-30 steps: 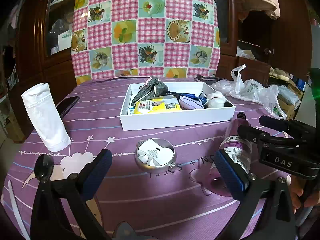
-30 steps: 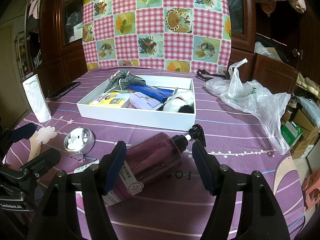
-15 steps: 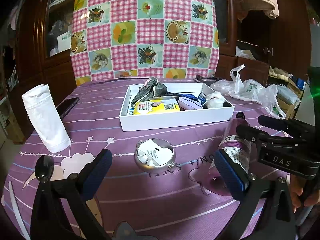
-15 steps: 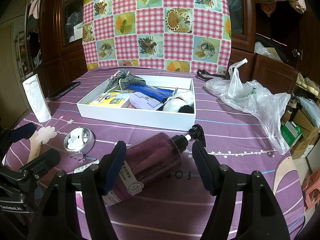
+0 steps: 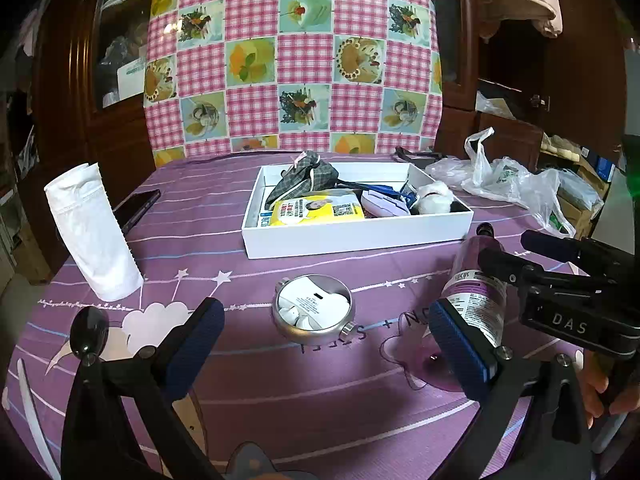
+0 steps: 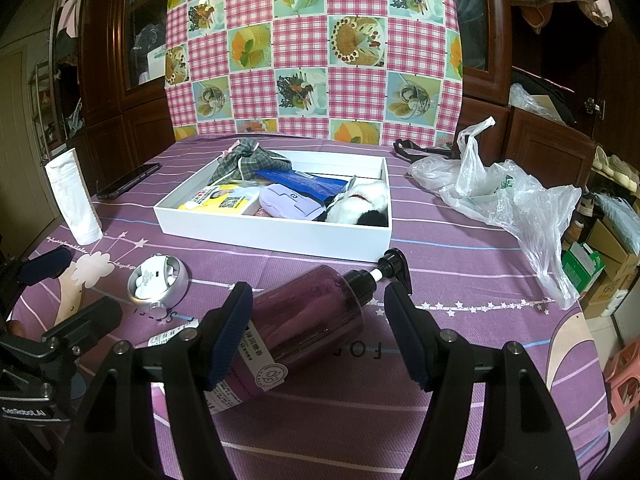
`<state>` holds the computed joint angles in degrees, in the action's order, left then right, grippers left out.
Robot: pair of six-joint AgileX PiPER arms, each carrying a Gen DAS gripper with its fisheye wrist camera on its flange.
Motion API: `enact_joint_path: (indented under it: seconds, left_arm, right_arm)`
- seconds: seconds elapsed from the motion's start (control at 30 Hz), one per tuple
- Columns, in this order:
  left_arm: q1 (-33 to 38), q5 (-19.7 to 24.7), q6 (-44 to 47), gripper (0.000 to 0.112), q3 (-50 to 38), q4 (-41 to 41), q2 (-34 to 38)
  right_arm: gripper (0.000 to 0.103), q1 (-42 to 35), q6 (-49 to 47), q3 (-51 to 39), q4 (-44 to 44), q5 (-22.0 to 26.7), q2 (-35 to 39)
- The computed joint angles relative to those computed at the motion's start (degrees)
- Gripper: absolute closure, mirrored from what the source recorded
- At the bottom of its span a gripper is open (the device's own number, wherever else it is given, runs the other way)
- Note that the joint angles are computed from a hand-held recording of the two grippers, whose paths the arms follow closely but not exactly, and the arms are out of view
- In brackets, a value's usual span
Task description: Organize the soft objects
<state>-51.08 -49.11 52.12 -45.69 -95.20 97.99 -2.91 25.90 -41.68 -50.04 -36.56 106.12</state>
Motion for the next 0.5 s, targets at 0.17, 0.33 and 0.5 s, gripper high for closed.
enact_joint_path:
  seconds: [0.17, 0.33, 0.5]
  left_arm:
    - [0.1, 0.0, 0.3, 0.009, 0.0, -0.2, 0.0]
    - [0.0, -0.1, 0.3, 0.009, 0.1, -0.6, -0.2]
    - [0.0, -0.4, 0.4, 0.009, 0.1, -0.9, -0.3]
  right_arm:
    - [0.034, -0.1, 0.1, -0.1, -0.2, 0.0, 0.0]
    - [0.034, -0.1, 0.2, -0.1, -0.3, 0.0, 0.0]
    - [0.034, -0.1, 0.2, -0.1, -0.3, 0.0, 0.0]
